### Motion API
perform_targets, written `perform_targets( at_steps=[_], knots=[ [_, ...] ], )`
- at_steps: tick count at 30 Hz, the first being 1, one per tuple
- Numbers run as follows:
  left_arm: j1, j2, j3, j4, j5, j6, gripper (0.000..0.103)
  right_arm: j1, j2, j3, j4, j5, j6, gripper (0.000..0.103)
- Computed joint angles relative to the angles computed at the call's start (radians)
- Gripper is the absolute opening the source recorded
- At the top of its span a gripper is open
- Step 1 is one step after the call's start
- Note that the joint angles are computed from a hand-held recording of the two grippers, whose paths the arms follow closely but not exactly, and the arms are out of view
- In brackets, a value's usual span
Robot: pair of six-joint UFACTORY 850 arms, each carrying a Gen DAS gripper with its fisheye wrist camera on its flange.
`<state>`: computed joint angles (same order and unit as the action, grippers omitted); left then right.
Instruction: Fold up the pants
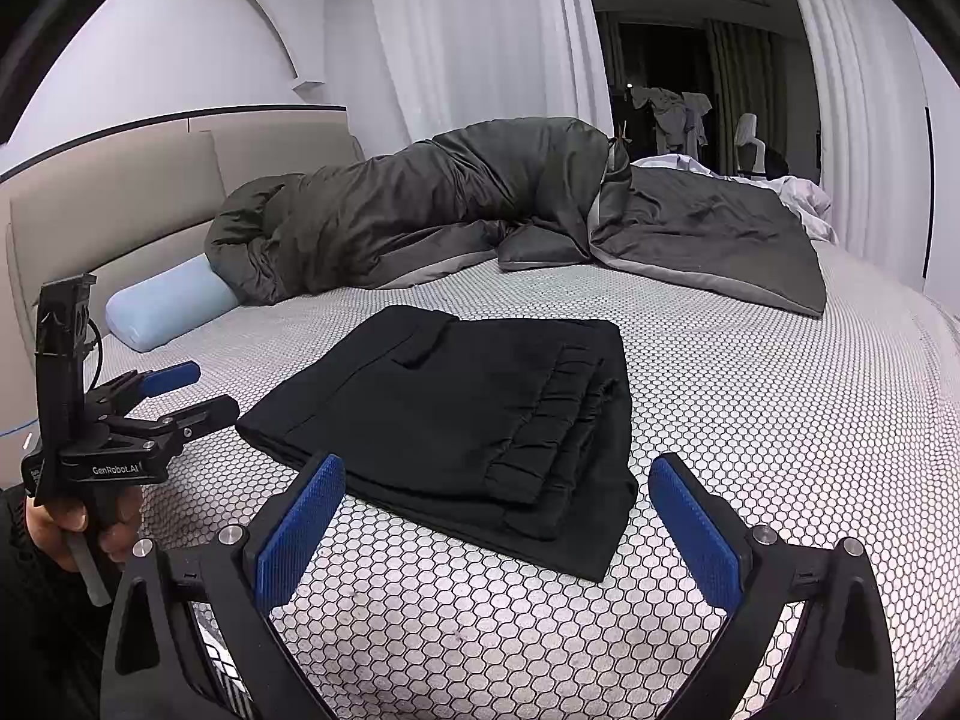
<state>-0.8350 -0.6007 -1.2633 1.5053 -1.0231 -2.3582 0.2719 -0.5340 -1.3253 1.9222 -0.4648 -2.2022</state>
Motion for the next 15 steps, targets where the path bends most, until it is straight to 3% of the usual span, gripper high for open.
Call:
perform_targets(
  at_steps=[15],
  knots=[
    [0.001, 0.021, 0.033, 0.011, -0.009, -0.034, 0.102, 0.007, -0.004, -0.002, 0.006, 0.012, -0.017, 0.103]
  ],
)
